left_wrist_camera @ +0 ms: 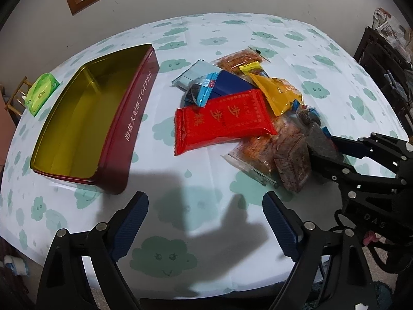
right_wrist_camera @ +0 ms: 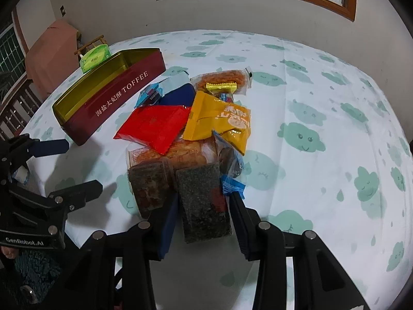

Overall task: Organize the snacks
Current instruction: 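Grasp the dark cookie box with the right tool while the left tool grasps the clear pastry box, then lift the clear pastry box with the left tool and carry it over the tin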

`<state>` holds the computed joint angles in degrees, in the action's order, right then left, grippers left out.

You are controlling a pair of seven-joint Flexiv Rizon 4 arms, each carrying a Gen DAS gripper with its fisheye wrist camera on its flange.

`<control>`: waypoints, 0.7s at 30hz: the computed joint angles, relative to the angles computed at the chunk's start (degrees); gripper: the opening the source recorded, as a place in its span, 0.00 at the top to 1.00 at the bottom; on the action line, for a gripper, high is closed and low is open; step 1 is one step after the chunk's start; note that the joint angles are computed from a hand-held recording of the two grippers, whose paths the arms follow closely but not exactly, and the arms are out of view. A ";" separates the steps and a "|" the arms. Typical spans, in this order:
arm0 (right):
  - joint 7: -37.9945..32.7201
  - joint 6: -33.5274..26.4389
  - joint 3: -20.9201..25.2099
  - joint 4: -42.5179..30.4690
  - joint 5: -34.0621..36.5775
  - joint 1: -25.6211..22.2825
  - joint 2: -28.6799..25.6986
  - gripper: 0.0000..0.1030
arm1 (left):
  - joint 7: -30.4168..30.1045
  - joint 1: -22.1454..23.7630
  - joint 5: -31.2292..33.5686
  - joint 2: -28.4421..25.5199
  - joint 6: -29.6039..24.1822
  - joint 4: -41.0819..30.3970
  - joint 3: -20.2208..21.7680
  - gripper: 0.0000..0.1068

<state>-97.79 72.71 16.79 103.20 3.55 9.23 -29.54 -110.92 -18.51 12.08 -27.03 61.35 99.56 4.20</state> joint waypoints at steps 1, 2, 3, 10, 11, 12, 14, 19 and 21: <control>-0.18 0.13 0.15 0.04 0.14 -0.11 -0.05 0.60 | 0.05 0.02 -0.12 -0.01 0.00 0.00 -0.15 0.18; -0.47 -0.02 0.48 -0.05 0.43 -0.40 -0.12 0.60 | -0.05 -0.15 -0.01 -0.05 -0.12 -0.13 -0.13 0.18; -0.63 -0.21 0.70 -0.09 0.74 -0.64 -0.14 0.60 | -0.09 -0.34 0.13 -0.13 -0.45 -0.36 -0.12 0.18; -1.59 1.26 1.16 1.03 2.25 -1.44 0.04 0.65 | 0.94 -0.40 -1.04 -0.41 -1.62 -0.76 -1.27 0.20; -1.20 1.92 0.66 1.44 2.03 -1.10 0.18 0.65 | 1.07 -0.45 -1.26 -0.46 -1.89 -0.88 -1.40 0.20; -1.16 2.27 0.58 1.68 1.95 -1.17 0.26 0.65 | 1.28 -0.38 -1.59 -0.48 -2.04 -0.89 -1.60 0.20; -0.77 3.14 0.10 2.30 1.59 -1.09 0.43 0.65 | 1.58 -0.26 -2.40 -0.51 -2.24 -0.88 -2.00 0.20; 1.89 5.84 -2.38 4.02 -0.66 -0.69 0.73 0.65 | 1.75 0.14 -5.04 -0.54 -2.25 -0.75 -3.01 0.22; 2.86 6.62 -2.75 4.32 -1.21 -1.20 0.65 0.65 | 2.04 0.43 -6.54 -0.64 -2.09 -0.68 -3.68 0.22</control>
